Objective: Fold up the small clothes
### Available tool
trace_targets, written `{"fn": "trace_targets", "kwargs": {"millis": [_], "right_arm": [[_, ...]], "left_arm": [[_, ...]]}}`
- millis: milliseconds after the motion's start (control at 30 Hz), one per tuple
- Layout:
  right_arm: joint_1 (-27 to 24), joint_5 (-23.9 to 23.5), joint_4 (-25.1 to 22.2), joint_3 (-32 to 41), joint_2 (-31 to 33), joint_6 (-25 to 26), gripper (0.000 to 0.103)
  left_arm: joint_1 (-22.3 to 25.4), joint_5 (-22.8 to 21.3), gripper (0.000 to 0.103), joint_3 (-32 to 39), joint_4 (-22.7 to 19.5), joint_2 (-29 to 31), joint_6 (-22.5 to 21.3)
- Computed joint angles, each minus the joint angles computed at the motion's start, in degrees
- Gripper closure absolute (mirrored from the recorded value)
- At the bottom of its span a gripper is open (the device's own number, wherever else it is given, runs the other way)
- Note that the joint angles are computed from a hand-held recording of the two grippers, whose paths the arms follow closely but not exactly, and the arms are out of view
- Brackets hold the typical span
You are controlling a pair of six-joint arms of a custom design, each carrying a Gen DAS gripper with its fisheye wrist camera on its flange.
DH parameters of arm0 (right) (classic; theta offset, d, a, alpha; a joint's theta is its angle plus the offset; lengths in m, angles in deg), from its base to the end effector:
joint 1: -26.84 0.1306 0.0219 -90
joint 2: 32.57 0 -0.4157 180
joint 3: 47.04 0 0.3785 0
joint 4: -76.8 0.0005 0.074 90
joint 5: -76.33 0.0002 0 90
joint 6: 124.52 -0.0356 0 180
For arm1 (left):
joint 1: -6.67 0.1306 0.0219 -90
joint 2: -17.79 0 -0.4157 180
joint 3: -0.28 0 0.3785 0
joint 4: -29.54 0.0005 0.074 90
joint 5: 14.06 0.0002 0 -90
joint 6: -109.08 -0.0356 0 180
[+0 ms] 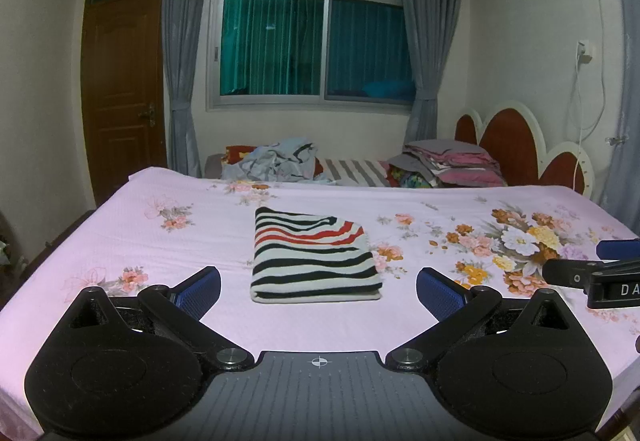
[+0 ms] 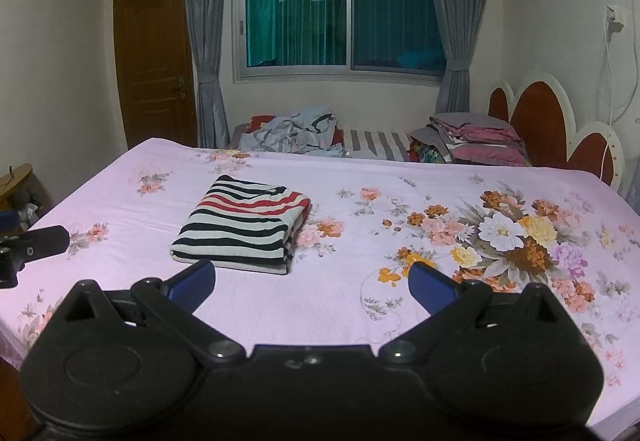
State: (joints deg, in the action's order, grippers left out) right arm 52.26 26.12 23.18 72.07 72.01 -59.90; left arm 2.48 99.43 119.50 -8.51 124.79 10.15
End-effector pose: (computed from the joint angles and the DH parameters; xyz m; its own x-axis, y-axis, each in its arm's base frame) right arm 0.5261 0.2243 0.5638 -0.4636 0.1443 -0.8742 0.3514 0.9357 -0.0319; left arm 0.6066 -0.0592 0.5616 -0.3633 0.1694 -0.9161 0.4871 0.8728 -0.0318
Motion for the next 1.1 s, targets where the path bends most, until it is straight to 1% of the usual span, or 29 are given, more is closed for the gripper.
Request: {"fn": "trace_targets", "kwargs": {"millis": [500,1100], "right_arm": [[0.1,0.2,-0.2,0.2,0.1,0.0,0.0],[-0.1,0.2,-0.4,0.8,0.0,0.7,0.0]], "left_arm": [[-0.4,-0.6,0.0,-0.8,0.6,-0.6,0.1],[-0.3,-0.2,0.0,-1.4,1.4,-0.7,0.1]]}}
